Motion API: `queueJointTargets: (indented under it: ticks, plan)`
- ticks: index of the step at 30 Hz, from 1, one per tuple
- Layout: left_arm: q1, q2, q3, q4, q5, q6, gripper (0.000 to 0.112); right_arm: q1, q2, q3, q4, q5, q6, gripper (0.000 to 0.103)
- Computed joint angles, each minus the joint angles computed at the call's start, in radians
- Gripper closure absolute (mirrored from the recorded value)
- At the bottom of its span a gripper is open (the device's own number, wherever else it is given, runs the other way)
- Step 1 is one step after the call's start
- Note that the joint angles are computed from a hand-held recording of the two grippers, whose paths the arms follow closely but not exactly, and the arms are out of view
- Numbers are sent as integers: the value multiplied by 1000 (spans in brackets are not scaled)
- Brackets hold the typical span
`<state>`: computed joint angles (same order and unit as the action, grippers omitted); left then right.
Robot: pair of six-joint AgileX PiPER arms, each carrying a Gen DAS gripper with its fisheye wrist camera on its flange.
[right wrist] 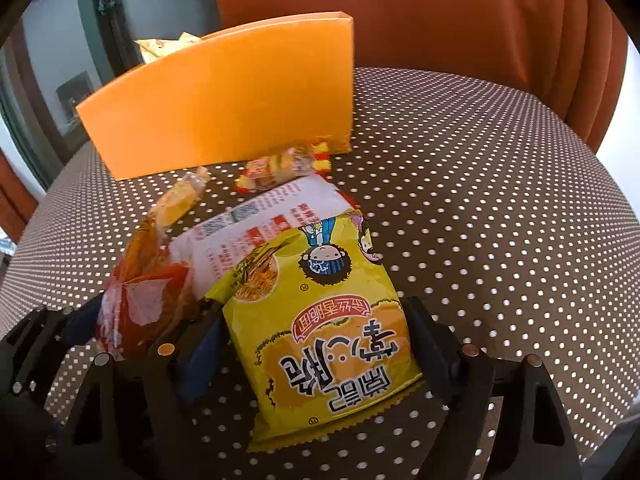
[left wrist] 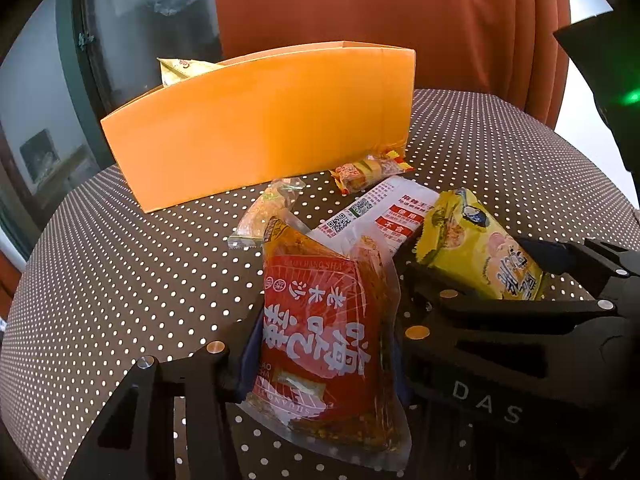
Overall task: Organize snacks
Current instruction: 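Lift both held packs and carry them over the orange box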
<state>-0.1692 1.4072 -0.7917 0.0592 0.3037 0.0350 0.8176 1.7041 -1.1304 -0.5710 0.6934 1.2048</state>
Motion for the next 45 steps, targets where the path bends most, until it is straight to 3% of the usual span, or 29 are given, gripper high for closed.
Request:
queueJointTargets:
  ticks: [17, 20, 30, 45]
  plan:
    - [71, -99, -8, -213, 39, 208, 62, 68, -18, -81, -74, 105, 33, 19]
    - [96, -115, -22, -305, 67, 298, 62, 80, -26, -97, -85, 125, 34, 19]
    - [117, -159, -81, -320, 95, 326, 62, 120, -78, -144, -148, 197, 46, 19]
    - [169, -169, -211, -396, 150, 405, 62, 106, -45, -310, -176, 250, -54, 19]
